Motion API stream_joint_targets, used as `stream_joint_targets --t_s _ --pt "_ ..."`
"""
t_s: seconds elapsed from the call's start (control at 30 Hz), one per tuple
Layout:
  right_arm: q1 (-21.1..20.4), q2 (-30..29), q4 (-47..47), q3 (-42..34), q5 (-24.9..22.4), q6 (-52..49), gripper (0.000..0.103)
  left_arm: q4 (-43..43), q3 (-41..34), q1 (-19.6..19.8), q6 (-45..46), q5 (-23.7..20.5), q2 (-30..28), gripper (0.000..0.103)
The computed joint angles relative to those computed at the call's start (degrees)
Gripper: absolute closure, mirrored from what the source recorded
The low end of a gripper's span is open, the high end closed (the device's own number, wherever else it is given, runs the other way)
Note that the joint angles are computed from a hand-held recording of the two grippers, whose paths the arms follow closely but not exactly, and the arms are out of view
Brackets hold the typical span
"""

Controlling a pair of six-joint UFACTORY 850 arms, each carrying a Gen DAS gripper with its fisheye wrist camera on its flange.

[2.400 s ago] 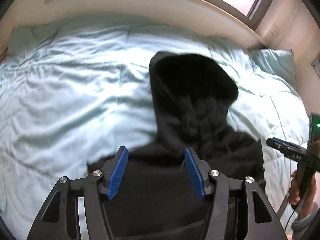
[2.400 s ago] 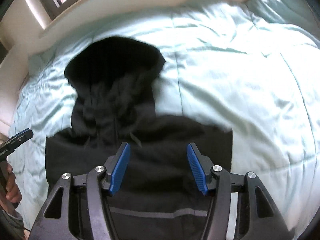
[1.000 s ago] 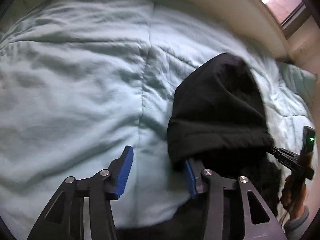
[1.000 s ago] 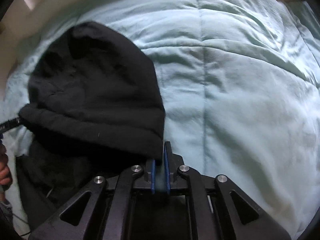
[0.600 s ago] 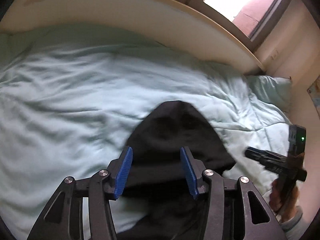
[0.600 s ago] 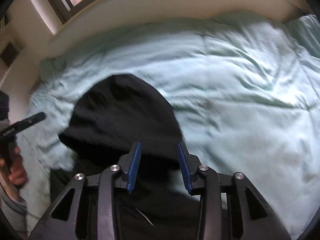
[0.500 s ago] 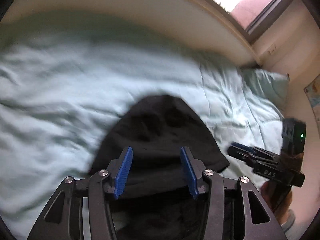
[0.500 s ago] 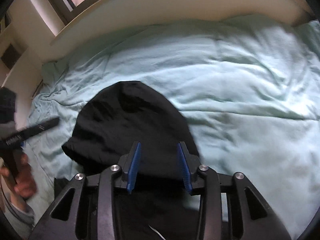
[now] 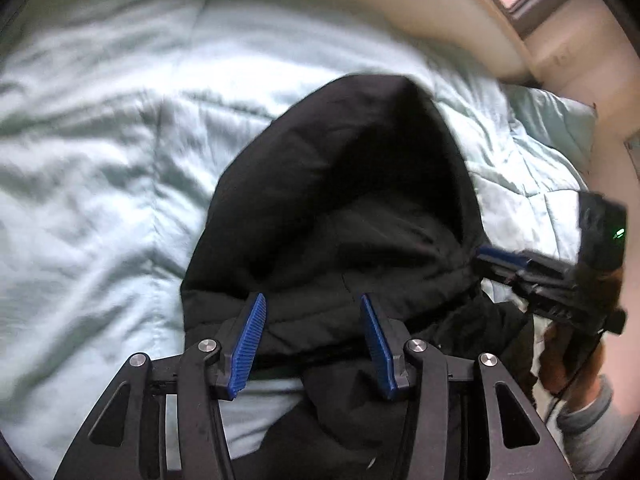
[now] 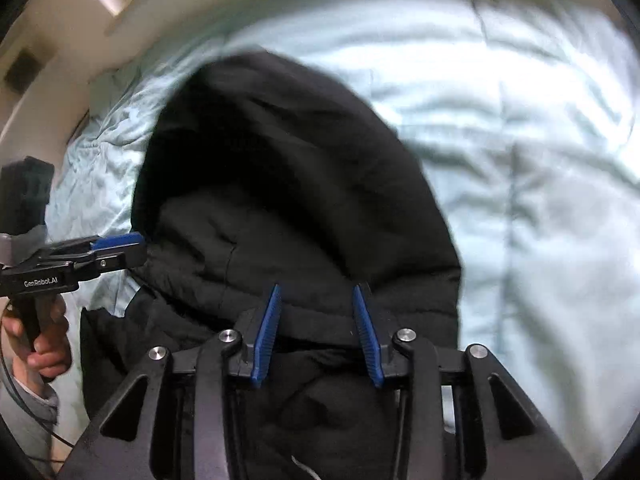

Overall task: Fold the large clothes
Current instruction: 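Fold the hood down onto the jacket body and open both grippers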

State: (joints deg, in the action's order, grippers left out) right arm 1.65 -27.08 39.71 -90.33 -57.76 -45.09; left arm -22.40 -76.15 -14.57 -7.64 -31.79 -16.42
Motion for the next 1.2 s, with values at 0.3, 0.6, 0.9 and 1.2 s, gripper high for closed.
stream_joint_targets --t_s 0.3,0.6,0.9,1.2 --pt "0.7 -1.0 -6.9 2.4 2.7 3.8 0.061 0.2 -0.5 0.5 -1.9 -3.3 -2.5 0.052" --pt "0.9 2.4 -8.2 3.0 4.2 5.0 0.044 4.8 0.5 -0.6 -3.5 0.1 2.0 0.051" --pt "-0.3 1.4 -7.3 -1.2 3.4 3.3 0.035 5.8 -4.2 2.0 -2.5 -1.0 1.8 0.034" --pt "-1.8 -13.3 -3.7 -19.9 -5.3 2.4 0.035 -5.8 -15.6 6.9 10.3 -8.1 -10.2 0.032"
